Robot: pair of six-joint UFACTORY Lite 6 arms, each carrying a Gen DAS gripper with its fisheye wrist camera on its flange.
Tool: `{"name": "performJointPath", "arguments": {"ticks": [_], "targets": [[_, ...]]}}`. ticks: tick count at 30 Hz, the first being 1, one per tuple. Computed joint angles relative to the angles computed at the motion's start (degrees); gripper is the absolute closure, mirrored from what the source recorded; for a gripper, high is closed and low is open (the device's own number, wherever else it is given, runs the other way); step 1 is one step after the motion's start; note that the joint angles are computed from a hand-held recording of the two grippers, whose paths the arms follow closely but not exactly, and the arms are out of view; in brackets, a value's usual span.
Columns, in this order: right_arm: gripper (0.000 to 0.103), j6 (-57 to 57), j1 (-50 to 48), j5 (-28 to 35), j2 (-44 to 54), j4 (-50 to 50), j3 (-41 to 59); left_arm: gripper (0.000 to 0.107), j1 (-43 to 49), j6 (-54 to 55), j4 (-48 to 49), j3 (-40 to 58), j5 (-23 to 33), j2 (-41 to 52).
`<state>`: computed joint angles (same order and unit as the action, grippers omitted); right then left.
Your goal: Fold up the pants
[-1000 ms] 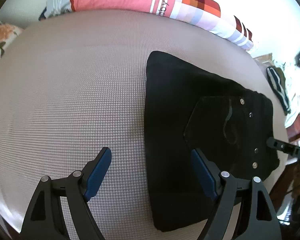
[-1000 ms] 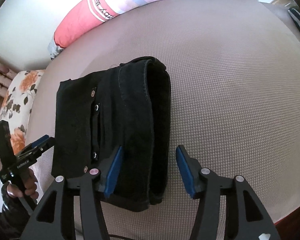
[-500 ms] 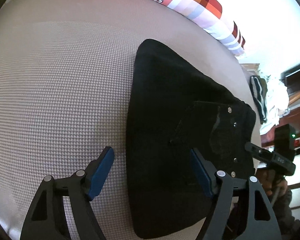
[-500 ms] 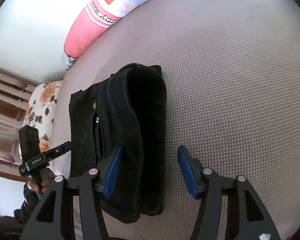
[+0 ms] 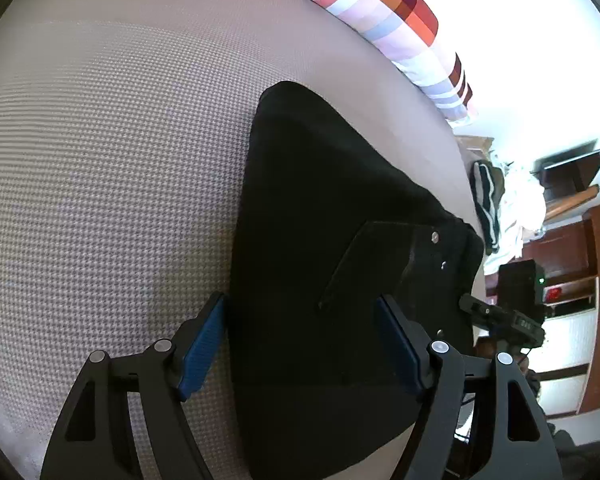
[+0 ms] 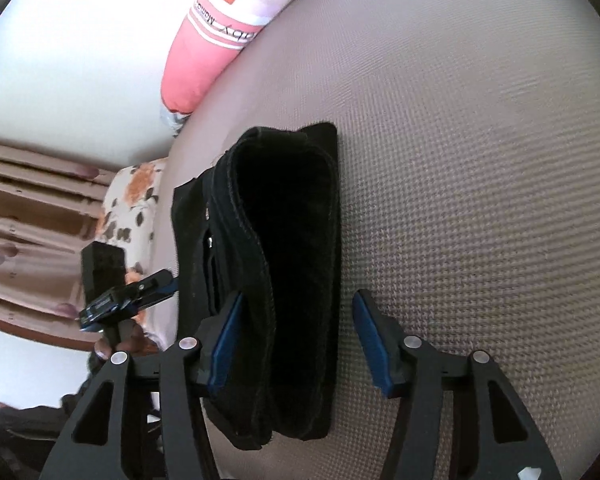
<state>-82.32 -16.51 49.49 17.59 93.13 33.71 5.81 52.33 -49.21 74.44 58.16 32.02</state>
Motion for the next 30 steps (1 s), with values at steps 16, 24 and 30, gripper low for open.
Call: {"name": "performJointPath", "arguments": {"ticks": [16,24,30], "targets": [[0.062,-0.16,0.12,5.90,9.66,-2.80,8.46,0.032,-3.65,-0.44,-4.33,4.96,2.69,4.70],[0.063,-1.44,1.41,5.39,9.55,0.04,8.29,0.038,-6.52,0.76,-6.92,5.49,-1.38,4.82],[0.066,-2.50,3.01,2.73,6.00,4.82,4.16,0.067,-6.97,0.26,-3.58,2.10,-7.28,1.61]]}}
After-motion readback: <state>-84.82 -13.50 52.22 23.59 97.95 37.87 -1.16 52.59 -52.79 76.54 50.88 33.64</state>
